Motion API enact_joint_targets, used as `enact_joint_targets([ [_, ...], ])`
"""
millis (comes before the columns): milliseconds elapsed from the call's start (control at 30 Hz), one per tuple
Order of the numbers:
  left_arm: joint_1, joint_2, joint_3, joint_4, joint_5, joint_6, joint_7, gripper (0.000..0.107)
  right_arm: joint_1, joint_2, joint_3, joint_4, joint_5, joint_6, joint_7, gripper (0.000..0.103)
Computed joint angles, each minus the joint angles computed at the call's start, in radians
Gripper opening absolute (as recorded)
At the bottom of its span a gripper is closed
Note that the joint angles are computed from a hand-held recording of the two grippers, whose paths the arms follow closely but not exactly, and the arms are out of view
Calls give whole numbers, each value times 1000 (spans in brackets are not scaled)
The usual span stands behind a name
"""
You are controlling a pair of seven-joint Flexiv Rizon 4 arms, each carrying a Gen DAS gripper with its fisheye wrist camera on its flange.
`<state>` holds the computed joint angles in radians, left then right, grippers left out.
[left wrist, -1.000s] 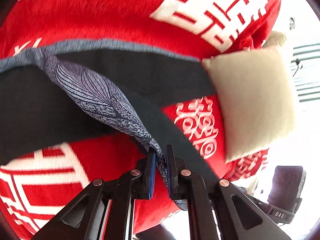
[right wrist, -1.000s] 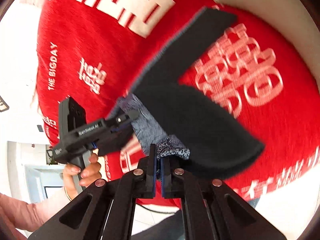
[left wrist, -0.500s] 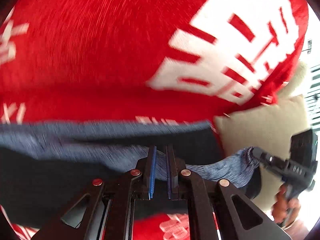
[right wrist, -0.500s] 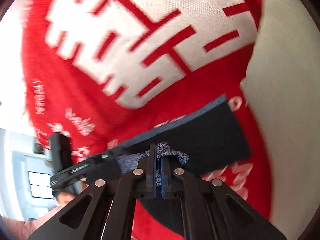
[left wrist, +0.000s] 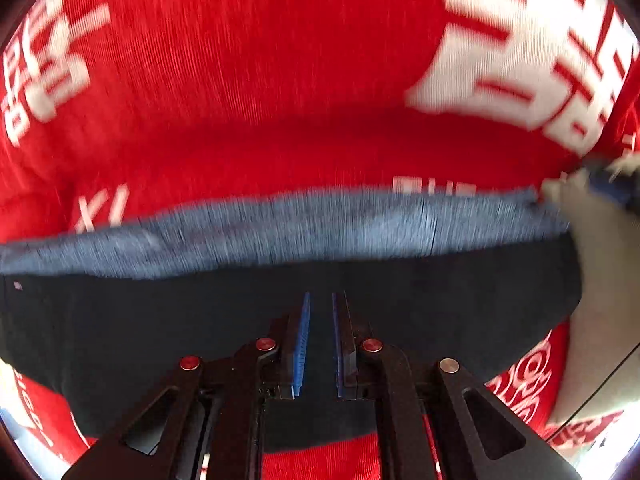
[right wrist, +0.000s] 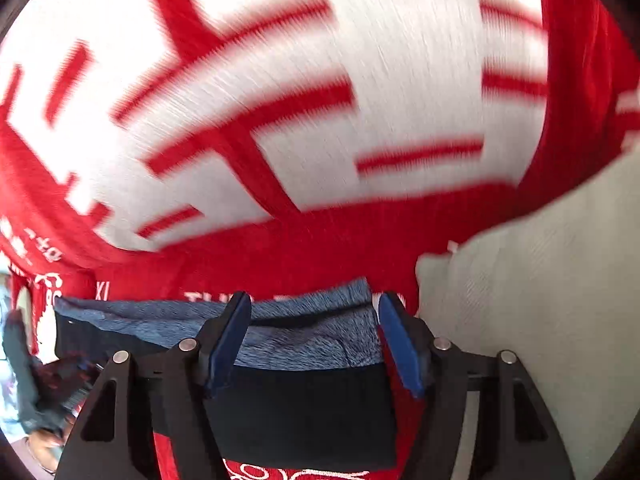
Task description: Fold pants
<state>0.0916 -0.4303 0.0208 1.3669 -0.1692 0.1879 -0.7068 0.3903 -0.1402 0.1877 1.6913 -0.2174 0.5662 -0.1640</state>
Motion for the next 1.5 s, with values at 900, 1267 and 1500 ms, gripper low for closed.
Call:
enact_joint_targets([
  [900, 34, -157, -26, -181, -16, 5, 131, 11, 27, -297, 34, -342, 224, -106, -718, 60],
  [1267, 45, -132, 2, -109, -15, 116, 75, 11, 72, -374, -18, -449, 184, -212, -656, 9],
  [1500, 43, -105, 5, -57, 6, 149, 70, 11, 99, -246, -34, -257, 135, -93, -398, 42],
])
